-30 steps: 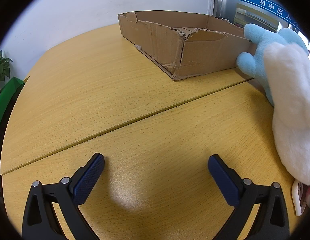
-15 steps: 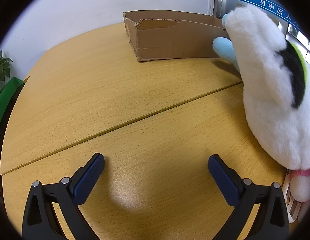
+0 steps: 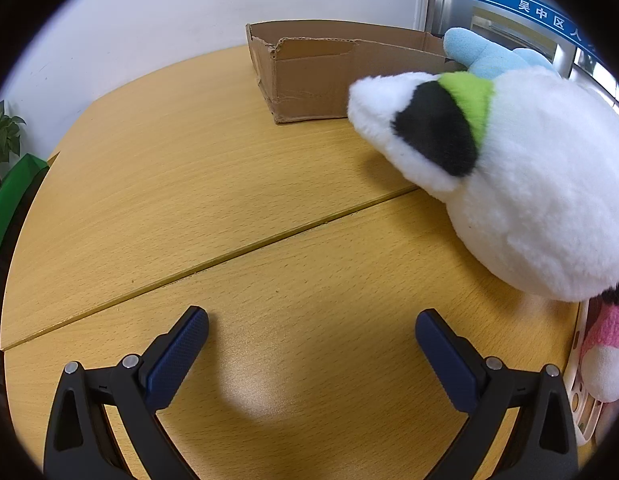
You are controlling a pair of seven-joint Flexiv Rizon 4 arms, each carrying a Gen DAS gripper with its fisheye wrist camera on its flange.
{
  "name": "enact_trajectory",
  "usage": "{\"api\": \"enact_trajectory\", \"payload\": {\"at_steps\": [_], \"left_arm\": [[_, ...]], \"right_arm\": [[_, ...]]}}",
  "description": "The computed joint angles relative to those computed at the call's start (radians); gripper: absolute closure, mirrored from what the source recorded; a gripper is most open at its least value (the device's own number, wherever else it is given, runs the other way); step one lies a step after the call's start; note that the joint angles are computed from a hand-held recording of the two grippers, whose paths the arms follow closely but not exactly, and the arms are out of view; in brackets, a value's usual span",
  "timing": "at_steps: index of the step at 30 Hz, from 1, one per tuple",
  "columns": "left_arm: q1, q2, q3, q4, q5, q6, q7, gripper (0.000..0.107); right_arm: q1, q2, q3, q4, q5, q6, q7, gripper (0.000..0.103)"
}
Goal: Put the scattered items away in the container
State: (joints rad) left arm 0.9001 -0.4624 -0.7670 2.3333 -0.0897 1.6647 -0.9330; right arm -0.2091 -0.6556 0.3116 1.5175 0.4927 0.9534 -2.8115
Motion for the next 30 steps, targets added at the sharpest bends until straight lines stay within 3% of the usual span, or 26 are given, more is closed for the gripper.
{"api": "enact_trajectory", "payload": {"at_steps": [14, 24, 30], "left_arm": [[0.000, -0.001, 0.000, 0.000, 0.001, 0.000, 0.000, 0.004], [-0.001, -0.001, 0.001, 0.000, 0.002, 0.001, -0.002, 0.004], [0.000, -0.002, 0.001, -0.001, 0.002, 0.001, -0.002, 0.004]], "right_arm": [[0.006, -0.003, -0.003, -0.005, -0.002, 0.002, 0.005, 0.000], [0.010, 0.023, -0.006, 0.047, 0.008, 0.058, 0.048, 0.000], [0.070, 0.063, -0.043, 0.154, -0.021, 0.219, 0.244, 0.000]]}}
